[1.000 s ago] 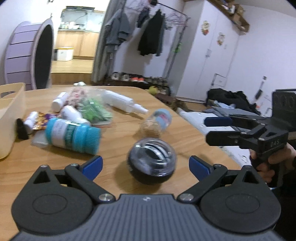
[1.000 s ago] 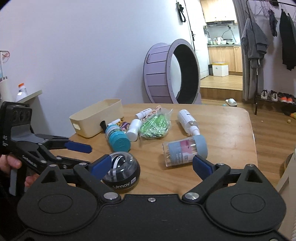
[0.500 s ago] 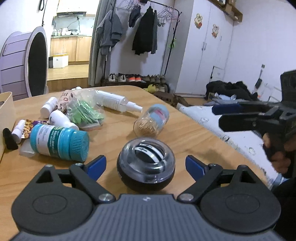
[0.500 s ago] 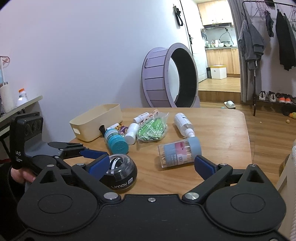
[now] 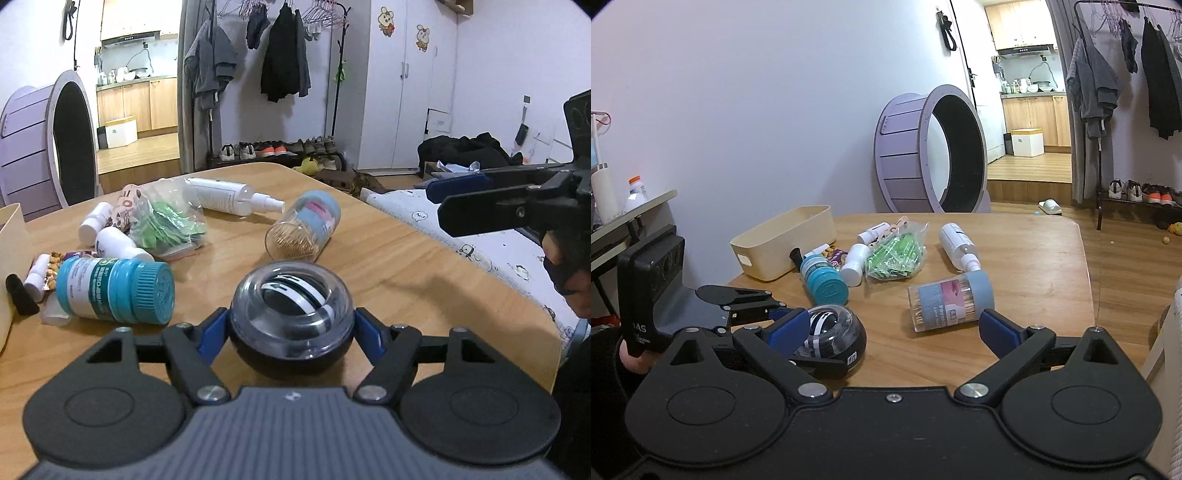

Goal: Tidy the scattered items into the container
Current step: 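Carry the wrist ball with the left gripper into the cream basket and release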

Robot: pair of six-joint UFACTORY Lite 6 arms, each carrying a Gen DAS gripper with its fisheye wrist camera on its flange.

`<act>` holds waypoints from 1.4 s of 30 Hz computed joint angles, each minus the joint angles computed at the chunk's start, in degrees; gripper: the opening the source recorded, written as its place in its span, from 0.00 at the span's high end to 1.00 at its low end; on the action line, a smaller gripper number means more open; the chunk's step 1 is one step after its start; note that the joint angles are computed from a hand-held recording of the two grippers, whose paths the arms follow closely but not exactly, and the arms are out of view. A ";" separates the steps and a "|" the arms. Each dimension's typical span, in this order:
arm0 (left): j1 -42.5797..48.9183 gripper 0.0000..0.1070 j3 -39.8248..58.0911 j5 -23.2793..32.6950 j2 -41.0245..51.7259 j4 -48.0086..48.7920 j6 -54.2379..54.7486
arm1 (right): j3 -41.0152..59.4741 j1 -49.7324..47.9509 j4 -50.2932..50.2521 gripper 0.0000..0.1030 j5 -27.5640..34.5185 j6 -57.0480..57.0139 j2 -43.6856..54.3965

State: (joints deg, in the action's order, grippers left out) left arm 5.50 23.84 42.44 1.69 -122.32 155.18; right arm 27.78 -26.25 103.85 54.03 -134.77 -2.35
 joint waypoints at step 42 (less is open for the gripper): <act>22.77 0.33 73.23 -14.35 38.94 47.91 -59.51 | 26.02 26.79 16.70 0.00 -5.55 6.84 14.36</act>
